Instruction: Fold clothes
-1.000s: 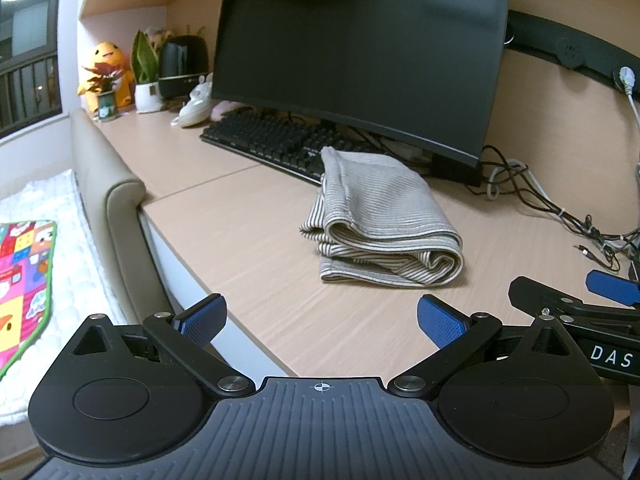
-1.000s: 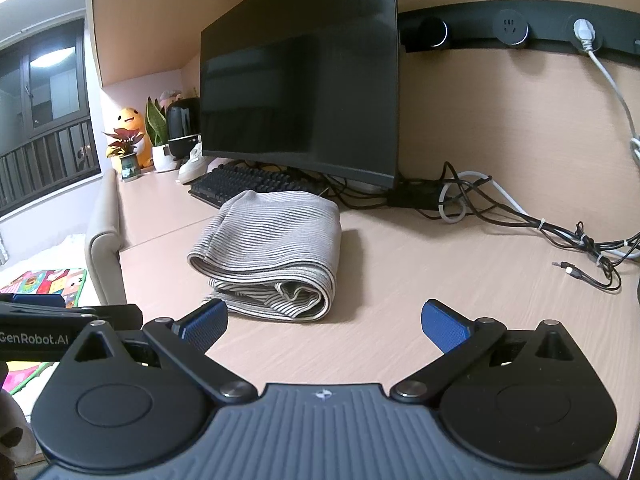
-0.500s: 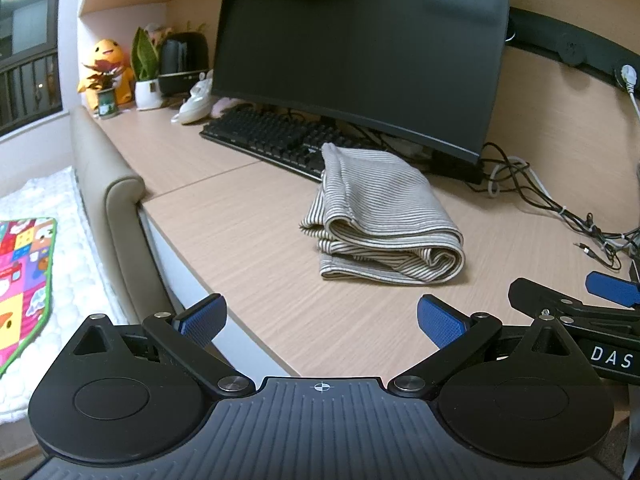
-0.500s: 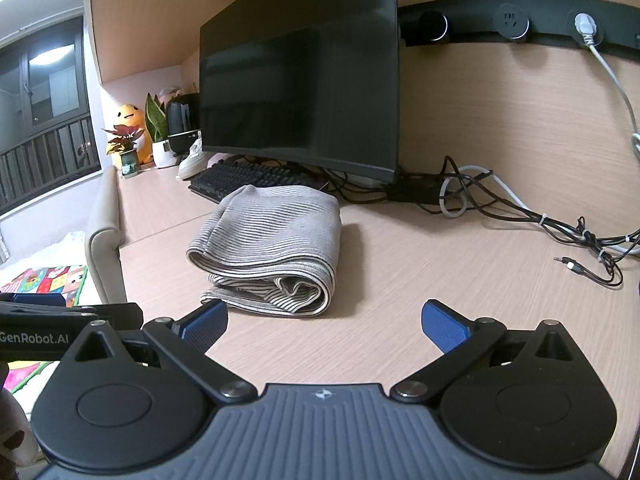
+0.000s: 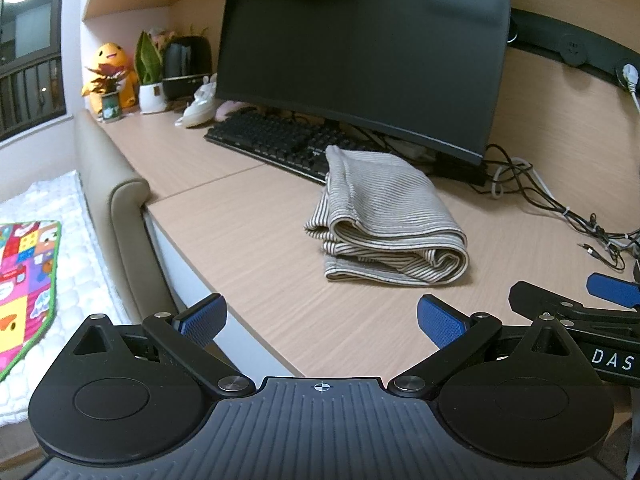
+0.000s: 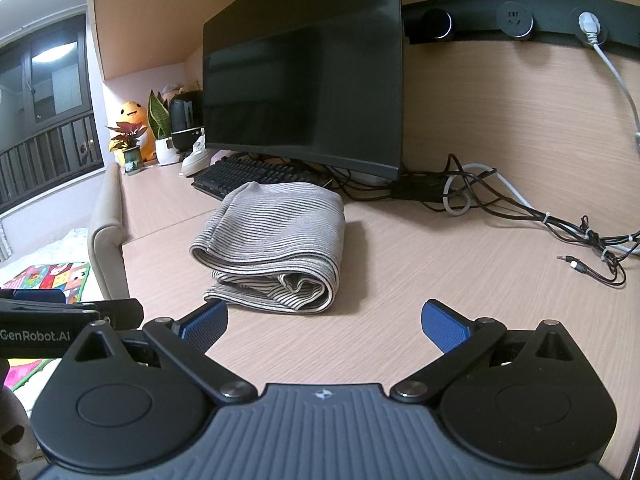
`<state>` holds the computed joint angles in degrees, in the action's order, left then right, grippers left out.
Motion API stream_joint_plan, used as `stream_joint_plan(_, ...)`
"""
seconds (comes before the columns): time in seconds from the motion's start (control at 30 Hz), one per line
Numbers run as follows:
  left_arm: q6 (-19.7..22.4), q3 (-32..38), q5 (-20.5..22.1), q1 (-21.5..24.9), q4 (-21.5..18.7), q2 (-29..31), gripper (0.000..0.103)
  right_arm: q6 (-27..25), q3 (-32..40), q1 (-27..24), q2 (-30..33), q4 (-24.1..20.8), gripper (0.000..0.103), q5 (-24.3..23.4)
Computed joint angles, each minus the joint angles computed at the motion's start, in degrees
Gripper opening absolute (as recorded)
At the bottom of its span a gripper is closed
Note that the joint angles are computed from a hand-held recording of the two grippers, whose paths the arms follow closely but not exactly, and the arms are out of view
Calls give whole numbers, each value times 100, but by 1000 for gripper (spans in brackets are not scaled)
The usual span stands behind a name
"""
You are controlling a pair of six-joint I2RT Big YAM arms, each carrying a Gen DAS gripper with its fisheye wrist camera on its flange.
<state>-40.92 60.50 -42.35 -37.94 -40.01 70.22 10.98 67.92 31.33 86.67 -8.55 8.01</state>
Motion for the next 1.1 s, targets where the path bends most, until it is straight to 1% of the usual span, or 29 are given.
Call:
stream_joint_plan(0.6, -56, -7, 2, 10, -15, 1, 103, -19, -1, 0, -1, -7, 103, -40)
stream_joint_plan(1.1, -17, 33, -123, -30, -50, 29, 103, 4, -38, 33, -32, 45, 103, -24)
